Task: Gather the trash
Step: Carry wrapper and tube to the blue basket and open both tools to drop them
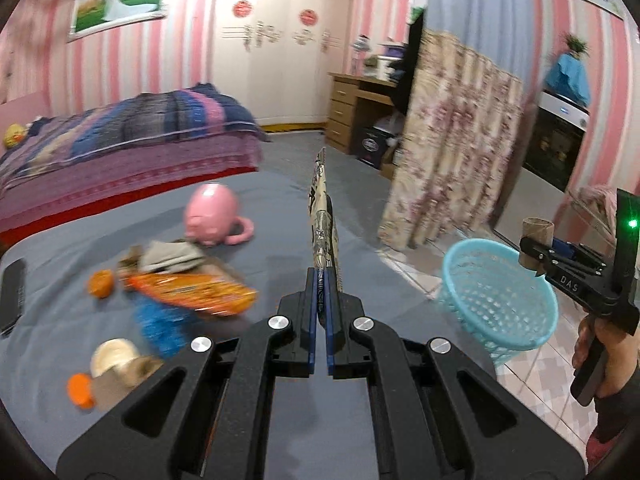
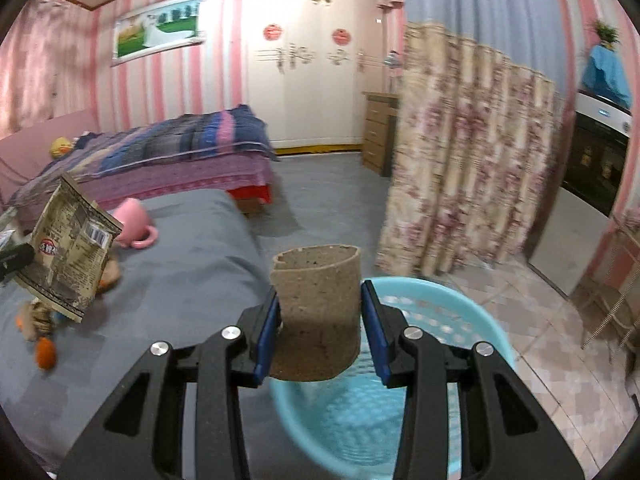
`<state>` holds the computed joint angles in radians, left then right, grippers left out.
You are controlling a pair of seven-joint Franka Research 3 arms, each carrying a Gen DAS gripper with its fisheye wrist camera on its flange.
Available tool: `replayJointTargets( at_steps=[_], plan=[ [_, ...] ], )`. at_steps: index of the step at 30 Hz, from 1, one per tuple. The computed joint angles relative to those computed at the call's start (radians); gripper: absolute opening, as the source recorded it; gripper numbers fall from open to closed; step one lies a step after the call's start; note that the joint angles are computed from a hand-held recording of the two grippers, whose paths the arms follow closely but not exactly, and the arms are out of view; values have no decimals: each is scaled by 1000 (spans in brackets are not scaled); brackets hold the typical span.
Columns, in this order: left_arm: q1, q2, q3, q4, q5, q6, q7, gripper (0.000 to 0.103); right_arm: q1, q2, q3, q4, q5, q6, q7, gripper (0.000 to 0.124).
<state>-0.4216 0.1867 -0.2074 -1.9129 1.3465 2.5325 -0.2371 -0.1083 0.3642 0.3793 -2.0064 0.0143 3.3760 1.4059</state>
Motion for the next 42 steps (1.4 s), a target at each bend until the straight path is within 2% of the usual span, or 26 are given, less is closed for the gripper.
replayJointTargets(
  at_steps=[4, 10, 19, 24, 26, 29, 31, 32, 33, 35, 36, 39, 42],
  plan=[
    [-20, 127, 9, 147, -17, 38, 80, 2, 22, 15, -67, 13, 35, 3, 2, 39],
    [-82, 333, 43, 400, -122, 73, 274, 2, 49, 51, -144, 40, 87, 1, -7, 39],
    [-161, 573, 73, 726, -295, 115, 515, 2, 8, 77, -143, 36, 109, 14, -16, 39],
    [-198, 688, 94, 887, -400, 89, 639, 2, 25, 85, -172, 42, 125, 18, -15, 39],
    [-209, 750, 97, 982, -456, 60, 699, 2, 43, 88, -191, 46, 132, 22, -21, 39],
    [-223, 839, 104, 1122, -535, 17, 787, 3, 36, 88, -184, 43, 132, 24, -19, 39],
    [-231, 889, 110, 1206, -583, -15, 847, 23, 28, 92, -178, 47, 131, 23, -16, 39],
    [-247, 883, 150, 1199, -607, -17, 843, 47, 25, 94, -175, 48, 131, 24, -14, 39],
    [-257, 856, 177, 1158, -569, -17, 787, 64, 23, 96, -173, 49, 130, 25, -13, 39],
    [-287, 800, 249, 1066, -543, 9, 712, 74, 25, 103, -173, 54, 129, 26, -12, 40],
    [-294, 776, 268, 1028, -535, 16, 693, 76, 21, 108, -170, 59, 126, 25, -12, 40],
    [-315, 699, 314, 909, -486, 20, 600, 87, 33, 119, -173, 64, 130, 30, -10, 40],
    [-317, 631, 327, 810, -423, 34, 504, 92, 49, 136, -175, 75, 134, 41, -5, 40]
  ],
)
